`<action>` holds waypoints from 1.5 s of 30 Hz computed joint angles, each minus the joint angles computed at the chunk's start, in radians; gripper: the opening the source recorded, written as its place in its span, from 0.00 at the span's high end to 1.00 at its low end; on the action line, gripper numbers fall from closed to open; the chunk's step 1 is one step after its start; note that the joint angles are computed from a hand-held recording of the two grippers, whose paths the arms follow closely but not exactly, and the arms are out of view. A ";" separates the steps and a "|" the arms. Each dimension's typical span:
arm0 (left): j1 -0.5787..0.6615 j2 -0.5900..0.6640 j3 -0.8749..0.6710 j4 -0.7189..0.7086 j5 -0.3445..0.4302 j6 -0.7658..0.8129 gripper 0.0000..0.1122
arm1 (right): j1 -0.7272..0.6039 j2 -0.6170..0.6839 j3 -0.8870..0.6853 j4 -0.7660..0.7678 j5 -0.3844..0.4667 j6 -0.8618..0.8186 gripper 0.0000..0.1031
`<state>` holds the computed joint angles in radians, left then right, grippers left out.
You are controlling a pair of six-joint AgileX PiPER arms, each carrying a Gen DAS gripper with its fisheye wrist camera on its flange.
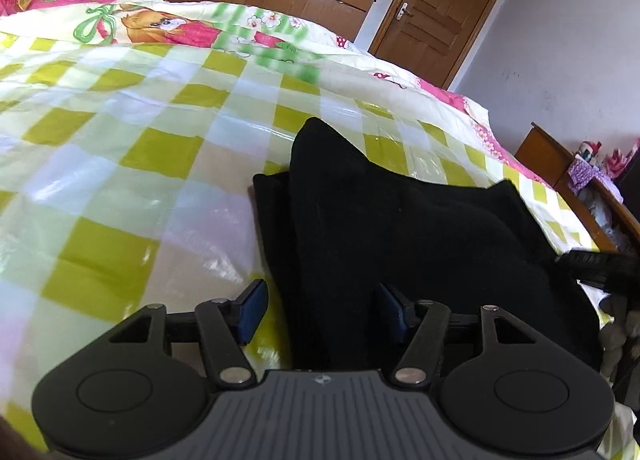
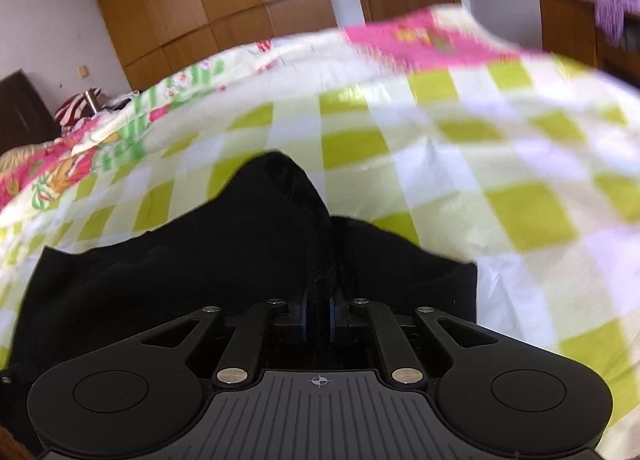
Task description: Fold small clothes
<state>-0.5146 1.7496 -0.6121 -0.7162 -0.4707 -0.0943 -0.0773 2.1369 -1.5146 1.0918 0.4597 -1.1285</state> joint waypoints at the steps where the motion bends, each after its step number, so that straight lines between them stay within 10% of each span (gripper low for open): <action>1: 0.005 -0.017 0.016 0.028 0.008 -0.041 0.35 | -0.005 -0.022 0.025 0.044 -0.005 -0.041 0.87; 9: -0.044 -0.027 0.039 -0.021 0.007 -0.083 0.30 | -0.015 -0.216 0.296 0.480 -0.073 -0.629 0.82; 15: -0.075 -0.005 -0.020 -0.202 0.048 0.181 0.29 | -0.040 -0.110 0.222 0.281 -0.093 -0.456 0.77; 23: -0.032 -0.051 0.025 0.011 0.090 -0.083 0.38 | -0.093 -0.260 0.376 0.501 -0.088 -0.662 0.72; 32: -0.189 -0.143 0.005 -0.471 -0.134 0.408 0.36 | -0.280 -0.098 0.199 0.169 0.281 -0.087 0.63; 45: -0.173 0.181 -0.367 -0.327 0.086 0.560 0.34 | -0.400 0.146 -0.062 0.195 0.671 0.048 0.51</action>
